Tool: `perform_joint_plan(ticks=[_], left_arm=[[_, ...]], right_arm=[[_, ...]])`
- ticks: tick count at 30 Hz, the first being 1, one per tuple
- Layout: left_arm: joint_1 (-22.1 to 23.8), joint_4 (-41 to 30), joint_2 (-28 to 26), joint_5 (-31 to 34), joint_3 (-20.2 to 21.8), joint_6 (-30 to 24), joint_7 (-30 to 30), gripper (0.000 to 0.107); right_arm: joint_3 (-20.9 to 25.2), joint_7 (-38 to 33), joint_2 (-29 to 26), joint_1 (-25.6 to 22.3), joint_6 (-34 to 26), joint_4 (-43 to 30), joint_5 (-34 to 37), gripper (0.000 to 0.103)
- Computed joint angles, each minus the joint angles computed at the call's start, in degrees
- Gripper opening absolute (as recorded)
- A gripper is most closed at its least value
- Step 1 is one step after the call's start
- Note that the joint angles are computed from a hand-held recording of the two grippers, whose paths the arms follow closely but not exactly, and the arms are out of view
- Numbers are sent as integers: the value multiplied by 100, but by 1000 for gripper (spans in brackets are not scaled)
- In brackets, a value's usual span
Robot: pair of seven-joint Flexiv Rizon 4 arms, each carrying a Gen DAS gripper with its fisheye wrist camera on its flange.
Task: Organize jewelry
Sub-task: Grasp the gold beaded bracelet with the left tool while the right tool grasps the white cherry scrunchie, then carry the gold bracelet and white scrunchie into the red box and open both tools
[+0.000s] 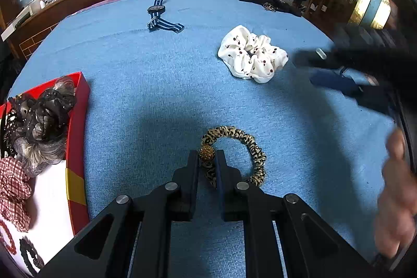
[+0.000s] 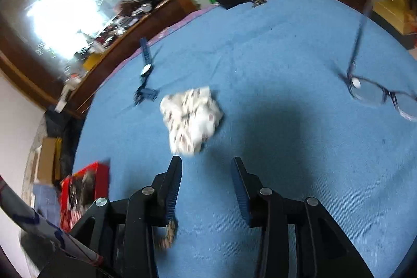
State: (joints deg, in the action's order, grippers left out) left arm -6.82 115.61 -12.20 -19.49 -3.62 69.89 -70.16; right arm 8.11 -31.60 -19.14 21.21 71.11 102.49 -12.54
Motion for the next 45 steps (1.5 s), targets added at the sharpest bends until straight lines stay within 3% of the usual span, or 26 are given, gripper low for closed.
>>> perform_joint_plan(ticks=[7,8,9,11,17,22,29,38,45], left_arm=[[26,-37,-20,61,47,14,-142,12],[20,-60,-40,113,63,-7,-171,12],[13,-57,-41,153,71,23,-186,12],[1,-57,-39,224,82,41,-222,12],[5,-48,-61,250,58,118,-237,11],[-28,16,-44,313,35,366,-182,11],[-144,149,17,629,99,926,-305,12],[-372,99,96,1424,416,1202,-982,12],[-380,215,256,1786,443,1271,-1271,12]], right_arm=[[77,-323,-883,-3,-1169,-1344,275,43],[102,-404,-950,-10,-1233,-1420,326,33],[94,-430,-965,8,-1171,-1388,349,15],[-11,-451,-837,108,-917,-1144,194,12],[-503,413,205,543,35,452,-1098,11],[-861,1834,818,639,754,1606,-2793,11],[-829,2813,906,246,1287,1832,-3957,12],[-775,3806,968,-74,1396,1796,-5283,12],[-586,4153,1035,-320,1411,1829,-5682,12]])
